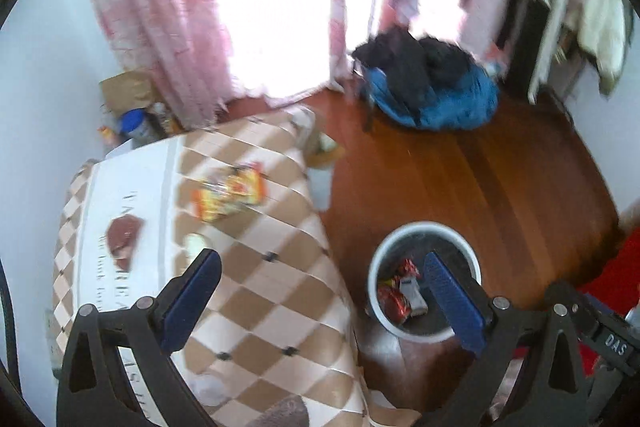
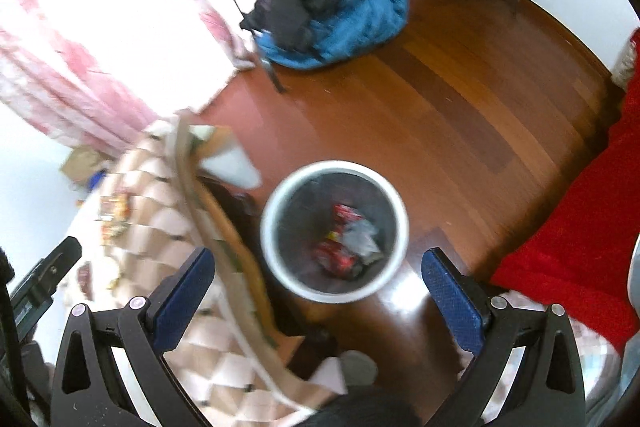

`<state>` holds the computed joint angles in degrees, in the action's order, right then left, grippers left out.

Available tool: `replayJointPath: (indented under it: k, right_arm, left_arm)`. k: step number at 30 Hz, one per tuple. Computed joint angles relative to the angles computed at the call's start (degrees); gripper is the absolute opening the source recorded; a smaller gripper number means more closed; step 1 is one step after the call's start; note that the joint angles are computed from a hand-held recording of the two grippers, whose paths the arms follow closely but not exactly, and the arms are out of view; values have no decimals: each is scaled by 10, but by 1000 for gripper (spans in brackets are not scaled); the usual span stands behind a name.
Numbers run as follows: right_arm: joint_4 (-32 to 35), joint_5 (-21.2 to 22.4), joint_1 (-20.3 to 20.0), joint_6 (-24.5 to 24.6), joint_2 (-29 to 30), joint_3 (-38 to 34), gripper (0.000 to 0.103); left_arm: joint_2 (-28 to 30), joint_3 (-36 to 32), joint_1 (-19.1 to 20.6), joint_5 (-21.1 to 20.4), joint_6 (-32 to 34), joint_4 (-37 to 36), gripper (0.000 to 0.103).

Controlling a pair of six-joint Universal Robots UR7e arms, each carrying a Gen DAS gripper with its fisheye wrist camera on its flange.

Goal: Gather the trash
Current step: 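Move both tools back toward the table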

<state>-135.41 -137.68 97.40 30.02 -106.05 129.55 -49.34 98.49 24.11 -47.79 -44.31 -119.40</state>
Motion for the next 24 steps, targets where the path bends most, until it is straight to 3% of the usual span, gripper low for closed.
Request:
replayJointPath:
  k: [4,9,18,20,22,24]
  right_arm:
    - [-8,14,57,13,65,-40,103]
    - [-34,60,91,3,176,-90,103]
    - [-80,148,78,-37,420,-190,103]
    - [-84,144,74,-47,475,-217,100]
    - [-84,137,68,-61,518,-241,88]
    - [-77,127,64,-71,557,-267,84]
  left_arm:
    - [-65,21,19,42,-23,19,103]
    - [-137,50,56,93,-67,89,103]
    - [-192,77,175,130,-103,225,103]
    - [-197,83,197,130,-105,237,103]
    - [-199,87,216,135,-106,250,103]
    - [-201,90,231,139,-100,254,103]
